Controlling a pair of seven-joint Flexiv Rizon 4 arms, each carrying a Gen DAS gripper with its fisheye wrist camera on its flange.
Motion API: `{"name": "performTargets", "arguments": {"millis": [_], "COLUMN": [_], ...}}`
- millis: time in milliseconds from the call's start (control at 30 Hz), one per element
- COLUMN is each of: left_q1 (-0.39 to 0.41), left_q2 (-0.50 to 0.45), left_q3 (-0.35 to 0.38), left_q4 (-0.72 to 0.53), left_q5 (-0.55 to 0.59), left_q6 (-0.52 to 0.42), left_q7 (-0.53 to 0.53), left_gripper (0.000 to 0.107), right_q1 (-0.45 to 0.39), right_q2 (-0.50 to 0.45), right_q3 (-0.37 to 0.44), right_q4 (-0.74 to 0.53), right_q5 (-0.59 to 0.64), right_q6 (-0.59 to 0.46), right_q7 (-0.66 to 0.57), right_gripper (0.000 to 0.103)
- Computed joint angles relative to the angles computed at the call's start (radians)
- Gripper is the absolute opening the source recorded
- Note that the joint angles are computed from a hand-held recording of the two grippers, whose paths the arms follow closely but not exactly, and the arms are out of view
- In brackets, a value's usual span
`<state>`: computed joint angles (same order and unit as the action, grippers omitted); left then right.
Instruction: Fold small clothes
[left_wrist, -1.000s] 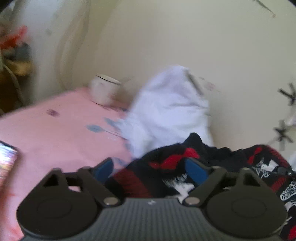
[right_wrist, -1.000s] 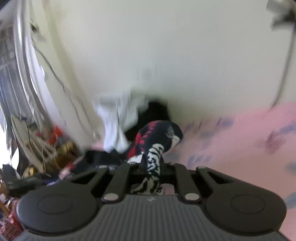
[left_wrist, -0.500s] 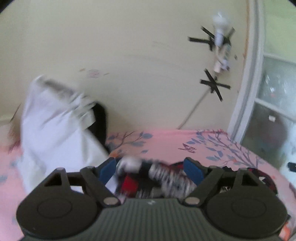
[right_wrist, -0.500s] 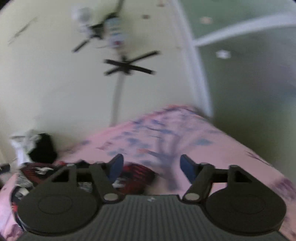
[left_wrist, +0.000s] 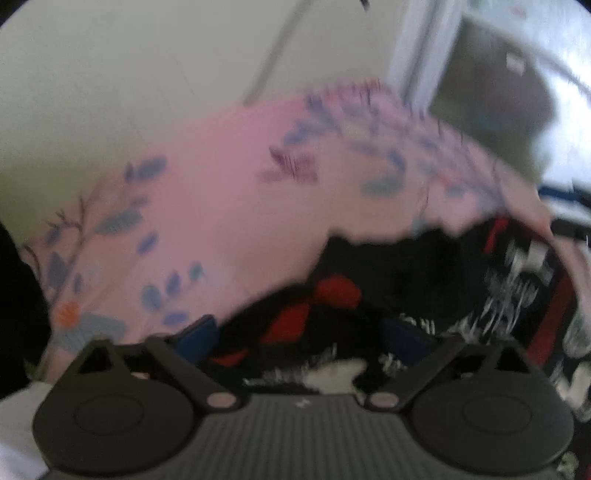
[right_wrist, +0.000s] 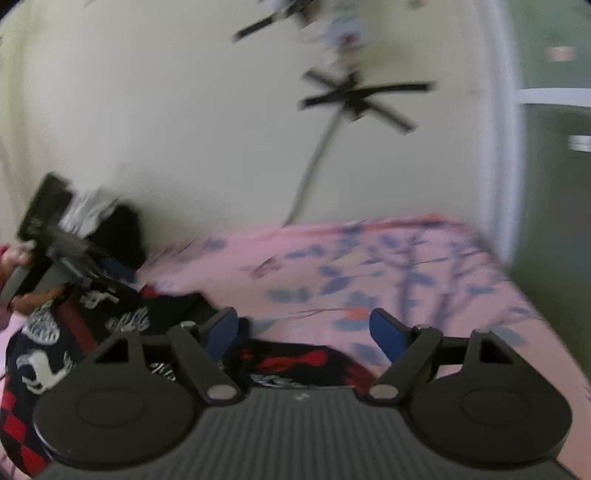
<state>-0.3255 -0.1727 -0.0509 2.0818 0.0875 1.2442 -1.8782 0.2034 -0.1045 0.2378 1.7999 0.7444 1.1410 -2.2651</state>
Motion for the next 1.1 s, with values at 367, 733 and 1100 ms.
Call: {"name": "performTargets", "arguments": {"millis": [367,733,1100], "left_q1": [-0.094,-0.004,0.028], "left_q2": [0.196,0.307,0.117], "left_q3": [0.006,-0.143,-0.077], "left_q4": [0.061,0.083,0.020], "left_q5": [0.641,0.649,0.236], "left_q6": [0.078,-0.035,0.060], "left_q7": [-0.546,-0.568,-0.207], "left_gripper": [0.028,0.032,0.102], "right_q1": [-0.006,0.031,0.043], "right_q2": [-0.063,-0.050,0.034], "right_q3": [0.051,0.049,0.033], "right_q4": [-0.040,-0.029,0.044], "right_q5": [-0.004,-0.038,0.188], "right_q6": [-0.203,-0.224,0.090], "right_q7": [-0.227,-0.301,-0.409], "right_gripper": [0.074,0.004,0.002]}}
